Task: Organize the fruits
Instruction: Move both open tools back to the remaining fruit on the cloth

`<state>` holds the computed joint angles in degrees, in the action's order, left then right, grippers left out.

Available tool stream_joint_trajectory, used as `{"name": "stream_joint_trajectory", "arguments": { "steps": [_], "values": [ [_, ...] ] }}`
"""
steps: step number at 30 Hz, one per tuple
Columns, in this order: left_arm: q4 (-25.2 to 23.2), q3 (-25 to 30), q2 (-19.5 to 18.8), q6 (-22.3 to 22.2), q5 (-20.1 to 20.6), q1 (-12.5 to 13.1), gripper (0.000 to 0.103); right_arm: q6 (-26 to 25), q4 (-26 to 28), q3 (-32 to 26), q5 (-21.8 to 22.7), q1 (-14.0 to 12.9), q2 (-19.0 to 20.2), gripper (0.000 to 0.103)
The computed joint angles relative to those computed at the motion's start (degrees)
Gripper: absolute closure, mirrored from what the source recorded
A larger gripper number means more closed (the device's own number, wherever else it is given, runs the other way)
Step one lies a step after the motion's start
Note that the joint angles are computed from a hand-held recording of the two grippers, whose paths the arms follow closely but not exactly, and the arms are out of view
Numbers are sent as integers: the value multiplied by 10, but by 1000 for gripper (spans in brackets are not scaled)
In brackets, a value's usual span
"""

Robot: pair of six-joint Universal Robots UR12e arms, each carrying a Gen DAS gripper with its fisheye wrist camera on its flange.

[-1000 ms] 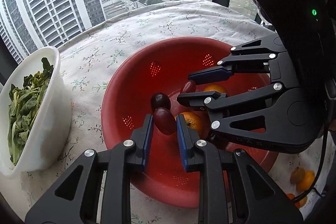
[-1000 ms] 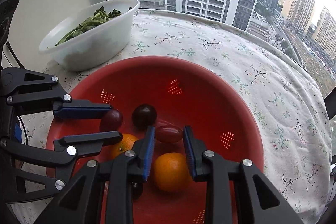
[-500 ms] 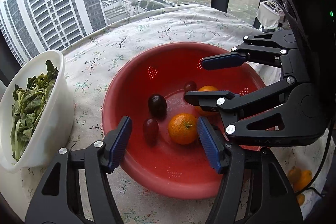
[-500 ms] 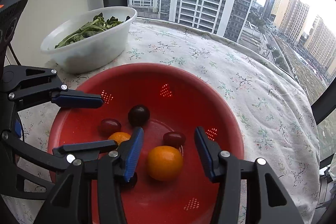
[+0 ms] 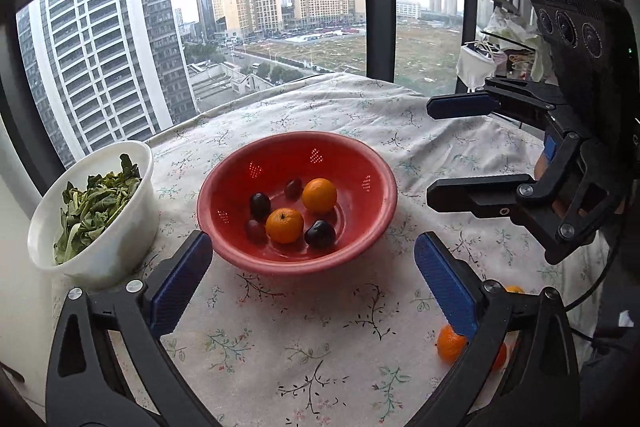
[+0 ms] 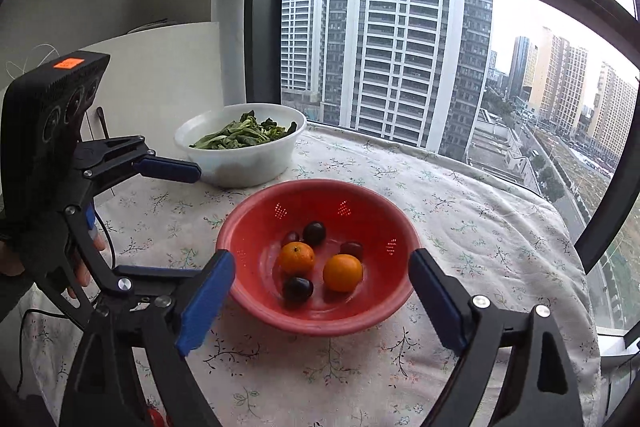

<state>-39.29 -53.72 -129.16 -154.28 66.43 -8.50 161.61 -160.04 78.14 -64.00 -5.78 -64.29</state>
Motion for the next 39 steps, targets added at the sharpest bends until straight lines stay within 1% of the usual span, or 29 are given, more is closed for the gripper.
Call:
{"name": "stream_joint_trajectory", "arguments": {
  "steps": [2,4,6,7,9,10,12,13,14,16,17,18,19,20,23,24,25,26,29,30,34,36,38,39],
  "values": [
    [13,-46,27,22,-16,4,0,6,-33,42,21,-7,-23,10],
    [46,-90,49,28,-15,6,0,12,-64,79,39,-14,-42,9],
    [80,-132,70,24,-17,8,0,29,-112,115,37,-20,-58,9],
    [107,-152,78,18,-17,8,0,40,-136,129,32,-22,-65,9],
    [146,-183,90,6,-8,9,0,71,-191,158,21,-28,-77,9],
    [152,-194,96,-1,-7,8,0,86,-216,168,16,-31,-81,9],
    [147,-206,105,-11,1,8,0,110,-265,186,-19,-33,-86,9],
    [140,-208,107,-15,9,7,0,118,-278,192,-39,-33,-88,9],
    [124,-210,112,-15,18,5,0,127,-281,197,-44,-34,-92,9],
    [78,-208,119,0,35,0,0,147,-272,209,-9,-45,-101,9],
    [74,-212,122,6,35,-1,0,152,-264,218,9,-49,-109,9],
    [77,-220,126,14,24,-1,0,149,-255,227,17,-50,-114,9],
    [72,-226,128,26,10,-1,0,142,-246,235,21,-49,-119,9],
    [56,-226,129,42,2,-2,0,127,-237,247,31,-50,-127,9],
    [16,-223,129,90,10,-9,0,101,-215,272,41,-44,-138,13],
    [6,-222,129,102,12,-11,0,94,-201,276,46,-42,-141,18],
    [-3,-221,128,113,11,-11,0,89,-182,278,55,-42,-143,21],
    [-12,-220,128,122,9,-12,0,88,-167,282,61,-41,-145,21],
    [-31,-214,125,140,7,-12,0,86,-140,286,68,-40,-147,25],
    [-40,-209,123,144,6,-12,0,81,-129,284,70,-39,-147,28],
    [-79,-190,112,159,-2,-12,1,53,-103,283,52,-27,-148,33],
    [-97,-183,109,171,-4,-13,10,38,-90,282,42,-21,-147,35],
    [-114,-175,105,180,-4,-14,28,28,-79,281,36,-17,-146,38],
    [-122,-171,102,184,-3,-14,33,24,-72,279,33,-15,-145,40]
  ]
}}
